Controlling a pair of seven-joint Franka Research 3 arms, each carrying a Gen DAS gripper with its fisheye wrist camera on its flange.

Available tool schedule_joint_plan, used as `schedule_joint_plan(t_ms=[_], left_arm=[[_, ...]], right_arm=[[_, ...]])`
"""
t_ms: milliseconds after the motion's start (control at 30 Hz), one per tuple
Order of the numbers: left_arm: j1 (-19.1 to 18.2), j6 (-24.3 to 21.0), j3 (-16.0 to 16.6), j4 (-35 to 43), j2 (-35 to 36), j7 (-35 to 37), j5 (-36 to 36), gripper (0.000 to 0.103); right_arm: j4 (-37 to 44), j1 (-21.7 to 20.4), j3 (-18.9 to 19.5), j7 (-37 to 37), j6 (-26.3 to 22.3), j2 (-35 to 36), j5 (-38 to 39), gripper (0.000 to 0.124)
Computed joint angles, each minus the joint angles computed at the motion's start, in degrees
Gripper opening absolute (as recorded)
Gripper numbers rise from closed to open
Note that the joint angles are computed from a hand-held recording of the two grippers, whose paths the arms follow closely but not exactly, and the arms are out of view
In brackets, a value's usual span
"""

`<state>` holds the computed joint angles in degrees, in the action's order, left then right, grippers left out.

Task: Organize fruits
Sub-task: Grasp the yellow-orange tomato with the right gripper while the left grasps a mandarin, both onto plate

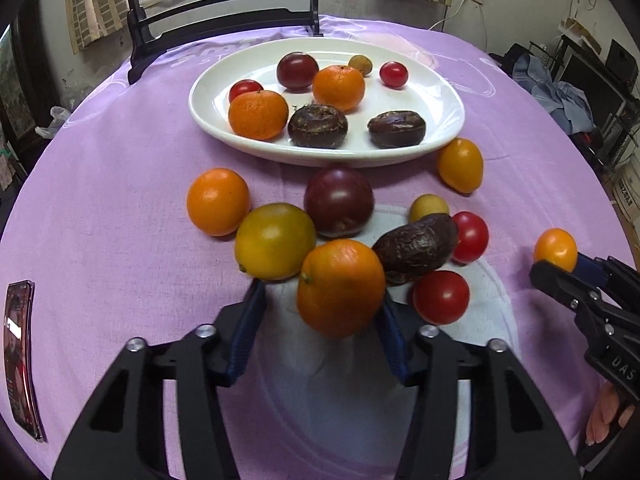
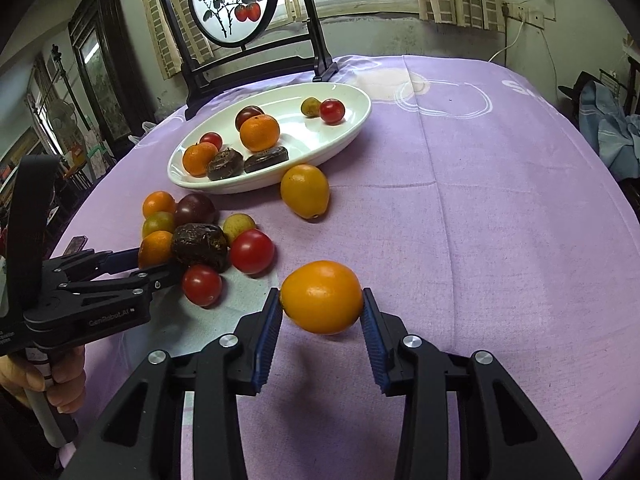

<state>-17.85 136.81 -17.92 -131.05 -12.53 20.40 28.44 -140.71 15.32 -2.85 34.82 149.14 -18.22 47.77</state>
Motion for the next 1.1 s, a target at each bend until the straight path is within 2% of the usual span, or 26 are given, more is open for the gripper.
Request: schedule_joint_plan(t_ms=[33,200,500,667,800,1000,1100], left_arm=[[-0.3,1.3,0.3,-0.6,-0.5,0.9,-0.5,0.035],[-0.8,-0.5,-0.9,-1.5,-3.5,1.5,1.1,0.034],[-0.1,0.4,-1.3,-2.1,-9.2,4.5,3.0,0.034],[2.9,1.1,0.2,1.8,-5.7,5.2,3.5,0.034],[5.3,0.3,1.2,6.2,-1.0,5.4,4.7,0.034],[6.5,-1.7,2.9,12.5,5.8,6.0,6.6,0.034],[6.4,-1.7,3.9,14.6,8.6,6.9,6.1,0.034]], right_arm=[[-0.1,0.1,-0.2,-0.3,-0.1,-0.2,0.5,0.040],[-0.6,0.3,-0.5,-1.4,-0.3,-1.2,1.9,0.040],[1.1,1.6,-0.4,-3.7,-1.8,-2.6,3.3,0.040],[5.4,3.7,0.9,-5.5,1.0,-0.1,5.2,0.040],[10.0,4.6,2.9,-5.4,4.7,4.9,4.8,0.040],[16.2,3.7,5.6,2.2,7.2,12.7,-2.8,0.040],[19.1,3.1,6.3,6.0,6.8,16.0,-6.0,0.040]])
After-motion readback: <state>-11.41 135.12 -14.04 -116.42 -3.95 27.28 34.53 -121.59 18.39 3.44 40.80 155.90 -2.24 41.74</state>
